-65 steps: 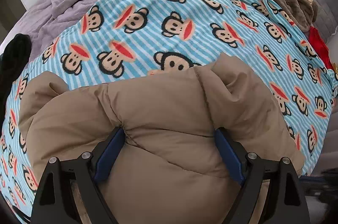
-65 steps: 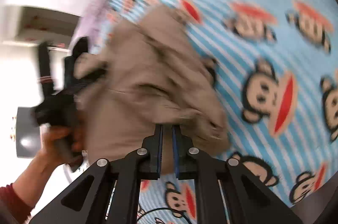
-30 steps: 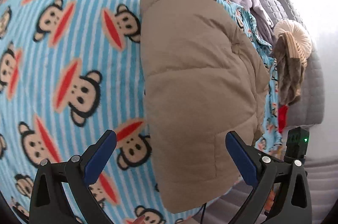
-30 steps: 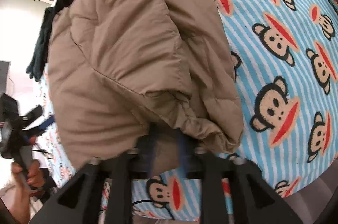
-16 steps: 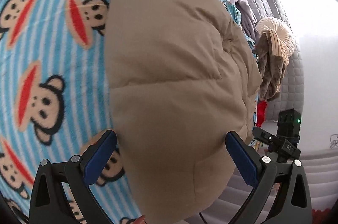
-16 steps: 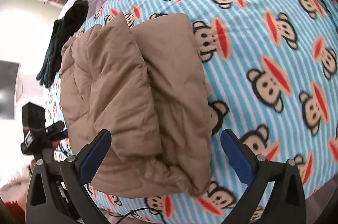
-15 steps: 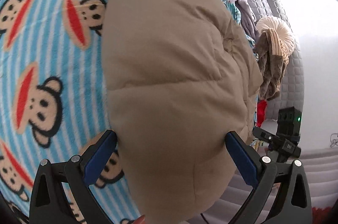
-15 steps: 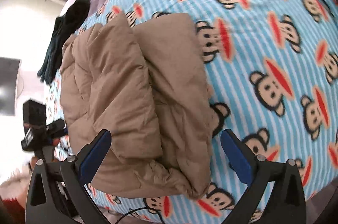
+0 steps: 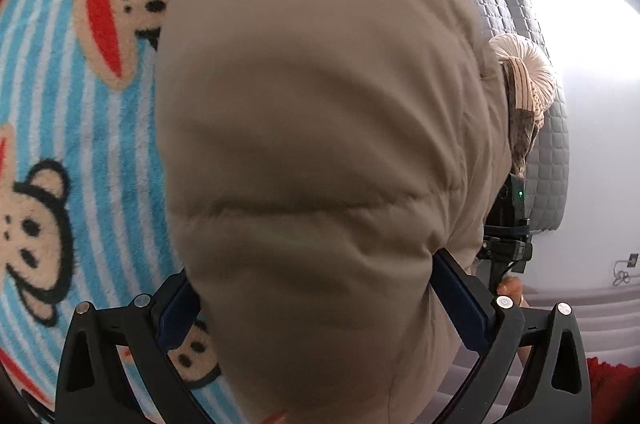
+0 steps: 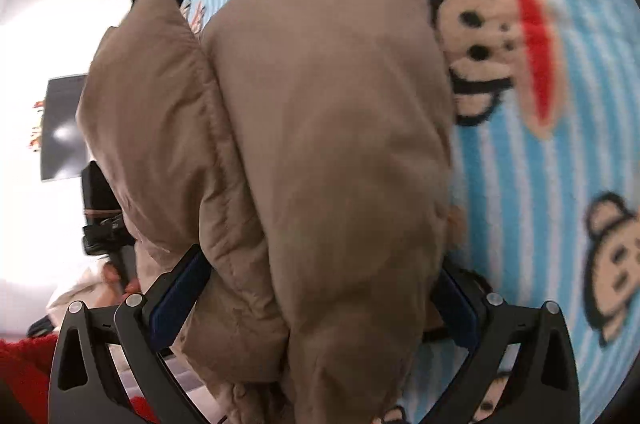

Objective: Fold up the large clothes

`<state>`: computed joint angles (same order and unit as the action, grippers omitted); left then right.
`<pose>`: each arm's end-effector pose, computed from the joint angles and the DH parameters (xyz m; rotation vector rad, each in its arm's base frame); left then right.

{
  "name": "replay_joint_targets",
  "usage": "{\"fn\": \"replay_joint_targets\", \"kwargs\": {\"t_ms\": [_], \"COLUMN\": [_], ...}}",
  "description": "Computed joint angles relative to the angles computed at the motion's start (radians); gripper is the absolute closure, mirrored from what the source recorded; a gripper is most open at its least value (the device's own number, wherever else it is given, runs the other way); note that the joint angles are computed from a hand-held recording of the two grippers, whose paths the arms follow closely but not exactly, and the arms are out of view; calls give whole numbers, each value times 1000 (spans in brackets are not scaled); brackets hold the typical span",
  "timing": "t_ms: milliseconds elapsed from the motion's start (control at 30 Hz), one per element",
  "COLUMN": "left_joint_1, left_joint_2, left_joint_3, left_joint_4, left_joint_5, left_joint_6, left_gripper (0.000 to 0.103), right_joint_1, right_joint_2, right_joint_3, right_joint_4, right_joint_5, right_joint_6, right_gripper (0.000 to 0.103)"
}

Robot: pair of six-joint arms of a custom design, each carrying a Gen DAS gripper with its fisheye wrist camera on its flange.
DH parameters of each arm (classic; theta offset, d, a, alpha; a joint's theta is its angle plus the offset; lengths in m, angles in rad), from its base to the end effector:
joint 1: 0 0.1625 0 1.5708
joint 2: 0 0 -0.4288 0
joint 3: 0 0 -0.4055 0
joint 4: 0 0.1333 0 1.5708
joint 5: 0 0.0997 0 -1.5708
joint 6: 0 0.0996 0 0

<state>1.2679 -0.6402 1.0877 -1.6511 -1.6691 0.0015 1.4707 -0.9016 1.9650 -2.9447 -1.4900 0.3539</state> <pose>-0.1109 -0.7689 0.1149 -0.4343 -3.0147 -0.5816 0.0818 -0.5995 0.0803 0.6544 2.9173 -0.4489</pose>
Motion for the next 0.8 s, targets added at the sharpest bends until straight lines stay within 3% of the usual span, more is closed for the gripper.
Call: {"fn": "replay_joint_targets", "kwargs": {"t_ms": [167, 367, 433, 500, 567, 800], "left_joint_1": [16, -19, -38, -46, -54, -39], "left_joint_2": [24, -1, -21, -31, -41, -63], "left_joint_3": [10, 76, 97, 99, 95, 14], "left_joint_4": [-21, -109, -128, -130, -128, -43], "left_joint_5": [-53, -39, -38, -57, -71, -101], "left_joint_6": [-51, -99, -79, -69, -55, 25], "left_gripper": [0, 0, 2, 3, 3, 3], "right_joint_1": [-24, -13, -6, 12, 32, 153], "right_joint_2": [52, 69, 64, 58, 55, 112], "right_joint_3": [-40, -57, -48, -39, -38, -110], "right_joint_4": [-3, -15, -36, -67, -93, -154], "right_joint_5": [90, 89, 107, 105, 96, 24], "right_joint_6": [-32, 8, 15, 30, 45, 111], "right_gripper": [0, 1, 6, 17, 21, 22]}}
